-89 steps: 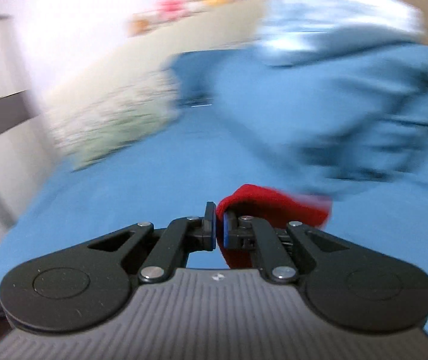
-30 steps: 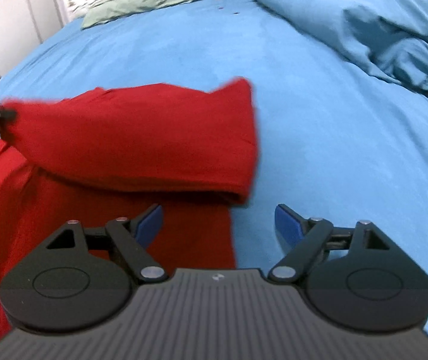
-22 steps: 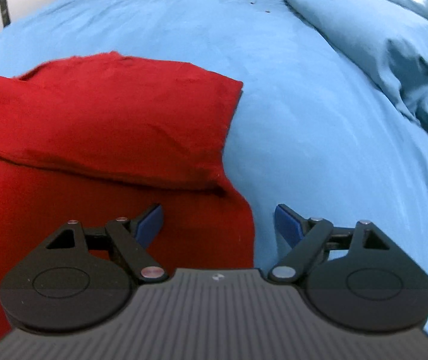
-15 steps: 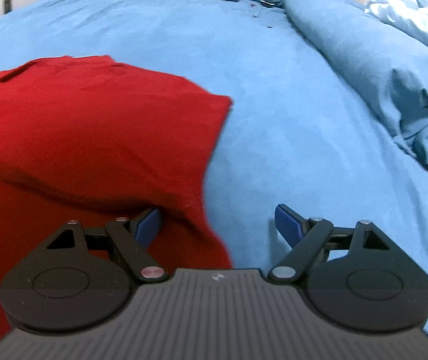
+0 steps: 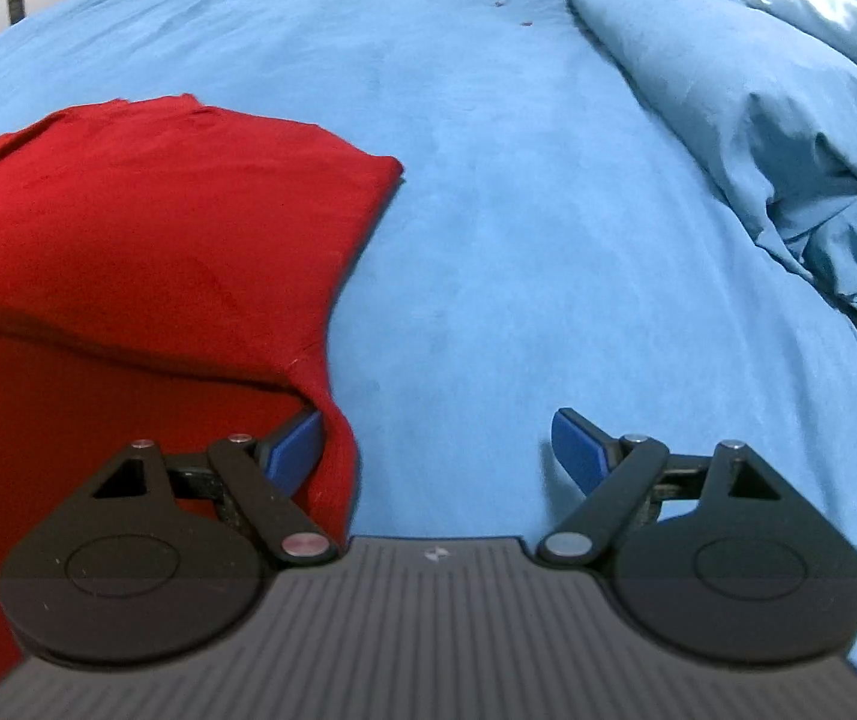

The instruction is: Fold small clothes

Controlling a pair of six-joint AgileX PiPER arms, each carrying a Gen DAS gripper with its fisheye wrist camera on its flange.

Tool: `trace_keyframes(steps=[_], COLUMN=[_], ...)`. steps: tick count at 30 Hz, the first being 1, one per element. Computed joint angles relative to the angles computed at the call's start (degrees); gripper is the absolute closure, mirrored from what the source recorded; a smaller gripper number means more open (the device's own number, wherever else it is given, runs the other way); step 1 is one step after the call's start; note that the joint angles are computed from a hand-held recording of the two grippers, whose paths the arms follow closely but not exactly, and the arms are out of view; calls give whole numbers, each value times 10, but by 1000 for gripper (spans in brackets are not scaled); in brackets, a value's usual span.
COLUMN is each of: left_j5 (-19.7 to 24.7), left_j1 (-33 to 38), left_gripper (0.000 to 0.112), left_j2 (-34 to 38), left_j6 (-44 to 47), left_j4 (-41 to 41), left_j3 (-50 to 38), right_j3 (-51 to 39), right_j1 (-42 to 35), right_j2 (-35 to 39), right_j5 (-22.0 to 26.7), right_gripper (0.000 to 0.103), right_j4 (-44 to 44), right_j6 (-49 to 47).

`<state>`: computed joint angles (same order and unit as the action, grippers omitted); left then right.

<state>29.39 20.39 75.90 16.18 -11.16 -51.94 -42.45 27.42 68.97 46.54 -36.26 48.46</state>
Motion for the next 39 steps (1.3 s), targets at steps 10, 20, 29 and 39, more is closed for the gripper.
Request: trace_keyframes(steps=[10,20,29,39], left_j5=[14,28,8,166], left_j1=[-31,-33,-36,78], left_gripper=[43,42,41,40], left_j2=[1,42,54,-10], left_j6=[186,223,230,208], left_j4=[-158,-178,-179,-186], left_j3=[-5,-15,7,-77], right_j3=[-74,-87,-255,-316], right_j1=[18,-51,-134,18], right_j2=[91,115,317,222], right_j5=[-162,-204,-217,-45], right_gripper=[3,3,3,3], right_j4=[126,182,155,82], right_j6=[-18,-80,-102,-36])
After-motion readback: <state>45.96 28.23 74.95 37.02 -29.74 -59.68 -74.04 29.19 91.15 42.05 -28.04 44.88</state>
